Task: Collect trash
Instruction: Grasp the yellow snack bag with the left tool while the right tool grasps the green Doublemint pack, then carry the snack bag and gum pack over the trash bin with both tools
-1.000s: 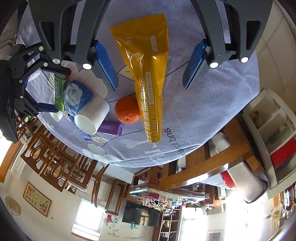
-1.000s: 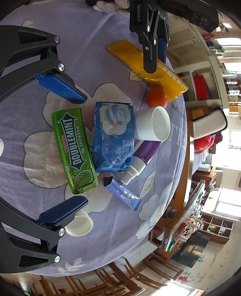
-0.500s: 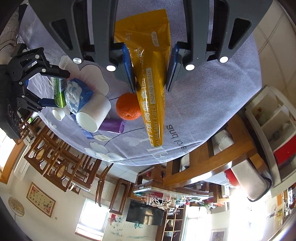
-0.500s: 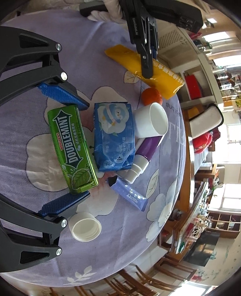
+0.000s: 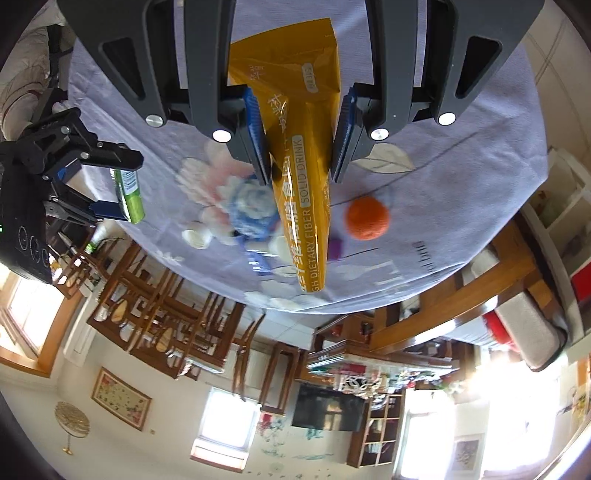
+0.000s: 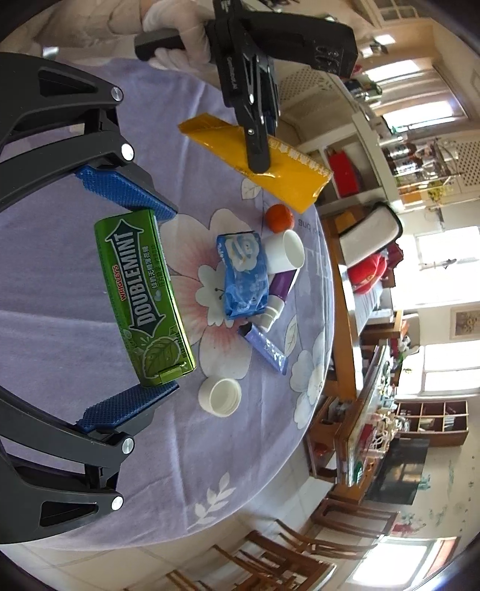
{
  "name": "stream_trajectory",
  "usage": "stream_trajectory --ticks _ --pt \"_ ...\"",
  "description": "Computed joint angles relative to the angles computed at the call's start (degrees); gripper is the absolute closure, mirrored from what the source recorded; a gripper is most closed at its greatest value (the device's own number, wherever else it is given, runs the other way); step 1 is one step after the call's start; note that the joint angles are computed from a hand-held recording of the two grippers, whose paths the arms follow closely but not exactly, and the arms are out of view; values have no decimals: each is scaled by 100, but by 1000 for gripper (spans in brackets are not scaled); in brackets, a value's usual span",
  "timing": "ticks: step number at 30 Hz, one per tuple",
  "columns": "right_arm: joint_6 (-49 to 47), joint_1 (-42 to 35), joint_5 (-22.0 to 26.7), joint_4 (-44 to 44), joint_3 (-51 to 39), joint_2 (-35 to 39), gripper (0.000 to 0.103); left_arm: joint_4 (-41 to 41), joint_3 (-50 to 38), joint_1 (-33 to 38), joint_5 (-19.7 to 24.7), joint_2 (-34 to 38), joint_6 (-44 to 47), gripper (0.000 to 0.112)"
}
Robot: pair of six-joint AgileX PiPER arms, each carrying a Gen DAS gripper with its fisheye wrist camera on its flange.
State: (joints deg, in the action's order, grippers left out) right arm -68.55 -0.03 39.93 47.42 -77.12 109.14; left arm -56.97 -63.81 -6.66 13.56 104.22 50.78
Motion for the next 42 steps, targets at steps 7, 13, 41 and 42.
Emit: stream_trajectory --ticks 7,13,41,42 --pt "-1019 -1037 357 719 1003 -987 18 903 -140 -983 -239 -165 -1017 78" --pt "-1594 -2117 826 1006 1443 -1484 18 1679 -543 -1754 -287 10 -1916 78" --pt "-2669 -6975 2766 1043 415 -395 18 3871 -6054 -4424 1887 3470 -4082 78" --pt "-2685 -7121 2836 1007 247 -223 18 3881 -6445 -4453 2098 3678 -4103 78"
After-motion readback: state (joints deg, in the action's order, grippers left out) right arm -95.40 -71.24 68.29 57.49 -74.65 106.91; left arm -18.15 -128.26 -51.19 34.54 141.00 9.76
